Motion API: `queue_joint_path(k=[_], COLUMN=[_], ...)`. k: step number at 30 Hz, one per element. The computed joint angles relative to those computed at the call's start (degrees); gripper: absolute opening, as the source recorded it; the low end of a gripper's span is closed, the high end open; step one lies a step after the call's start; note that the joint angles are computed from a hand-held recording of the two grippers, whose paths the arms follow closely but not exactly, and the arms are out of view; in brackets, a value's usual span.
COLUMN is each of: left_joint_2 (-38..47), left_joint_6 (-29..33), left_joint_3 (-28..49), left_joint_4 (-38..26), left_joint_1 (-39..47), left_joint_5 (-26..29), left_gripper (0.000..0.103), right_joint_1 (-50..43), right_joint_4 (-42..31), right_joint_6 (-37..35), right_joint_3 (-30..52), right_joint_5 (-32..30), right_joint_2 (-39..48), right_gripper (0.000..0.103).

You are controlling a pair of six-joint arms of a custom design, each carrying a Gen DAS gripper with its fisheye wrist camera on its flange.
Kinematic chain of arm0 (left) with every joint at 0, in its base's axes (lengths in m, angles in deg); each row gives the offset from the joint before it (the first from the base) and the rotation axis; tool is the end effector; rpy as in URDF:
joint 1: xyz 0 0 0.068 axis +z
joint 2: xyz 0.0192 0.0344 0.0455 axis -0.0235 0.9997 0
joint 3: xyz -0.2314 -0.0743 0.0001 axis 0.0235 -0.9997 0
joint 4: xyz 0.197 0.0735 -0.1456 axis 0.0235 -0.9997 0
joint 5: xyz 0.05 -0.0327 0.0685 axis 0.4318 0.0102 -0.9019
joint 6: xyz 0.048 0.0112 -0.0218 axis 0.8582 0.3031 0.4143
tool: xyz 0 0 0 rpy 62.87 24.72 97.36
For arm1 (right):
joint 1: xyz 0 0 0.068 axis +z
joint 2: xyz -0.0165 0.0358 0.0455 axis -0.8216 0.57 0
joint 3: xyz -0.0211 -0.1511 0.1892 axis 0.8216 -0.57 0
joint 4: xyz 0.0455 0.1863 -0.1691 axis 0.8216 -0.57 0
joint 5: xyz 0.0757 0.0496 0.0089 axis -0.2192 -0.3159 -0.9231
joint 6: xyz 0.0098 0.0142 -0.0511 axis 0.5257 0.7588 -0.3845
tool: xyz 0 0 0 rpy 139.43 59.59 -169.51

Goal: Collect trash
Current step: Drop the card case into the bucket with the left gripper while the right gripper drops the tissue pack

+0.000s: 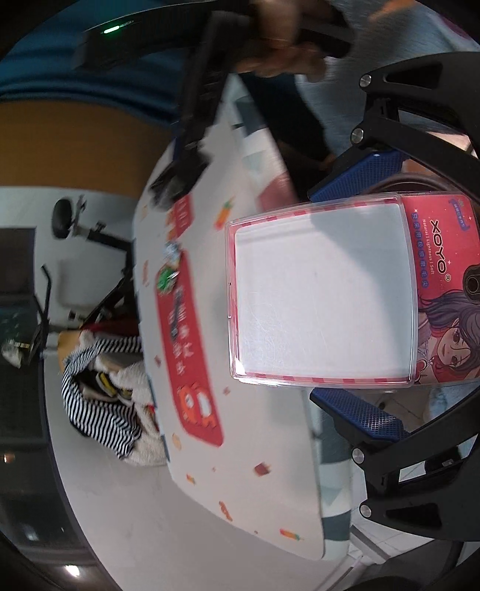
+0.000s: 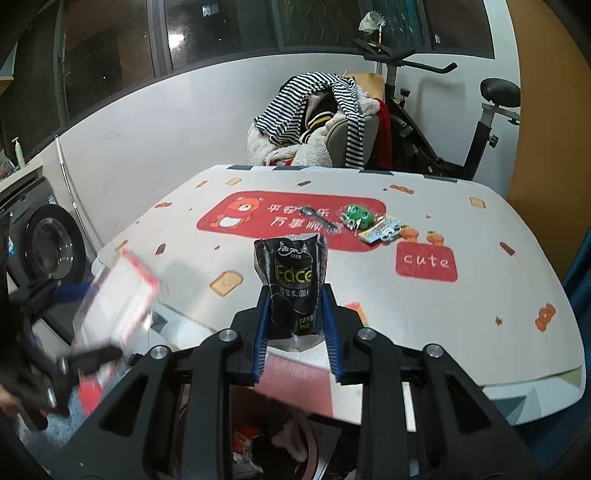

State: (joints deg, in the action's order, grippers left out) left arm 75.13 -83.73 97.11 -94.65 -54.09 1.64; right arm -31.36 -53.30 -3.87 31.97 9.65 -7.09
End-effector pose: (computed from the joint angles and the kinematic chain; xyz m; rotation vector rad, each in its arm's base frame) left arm 0.1725 -0.2116 0.1988 0.6842 2.2709 -0.2503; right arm 0.1801 0.0733 0.2005 -0.0397 2.2113 0.2119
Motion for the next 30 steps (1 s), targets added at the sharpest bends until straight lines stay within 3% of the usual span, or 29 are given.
queue_joint_path(k=[5, 14, 18, 30], left_joint_2=[2.43, 9.69, 11.57, -0.33], left_joint_6=[-2.51, -2.0, -1.0, -6.75], left_joint_3=[-3.87, -6.85, -6.79, -11.8], left_joint_4=[2.93, 9.8, 10.95, 11.35], left_joint_1=[-1.66, -0.85, -1.51, 1.94], left_joint_5=[1.04, 5.32, 4.47, -1.35], left_gripper=[0.095, 0.096, 0.096, 0.096], right_joint_1=[2.16, 3.03, 3.27, 8.38], right_joint_4=[-0.72, -0.58, -0.4, 1.09], right_joint_6=[2.55, 4.86, 6.14, 12.6], right_joint_3=[-1.69, -4.17, -5.63, -9.94], right_joint_5=[1.39, 2.04, 2.14, 4.74], right_joint_2=[-1.47, -1.69, -2.38, -3.68], right_gripper=[0.029, 0.029, 0.029, 0.029])
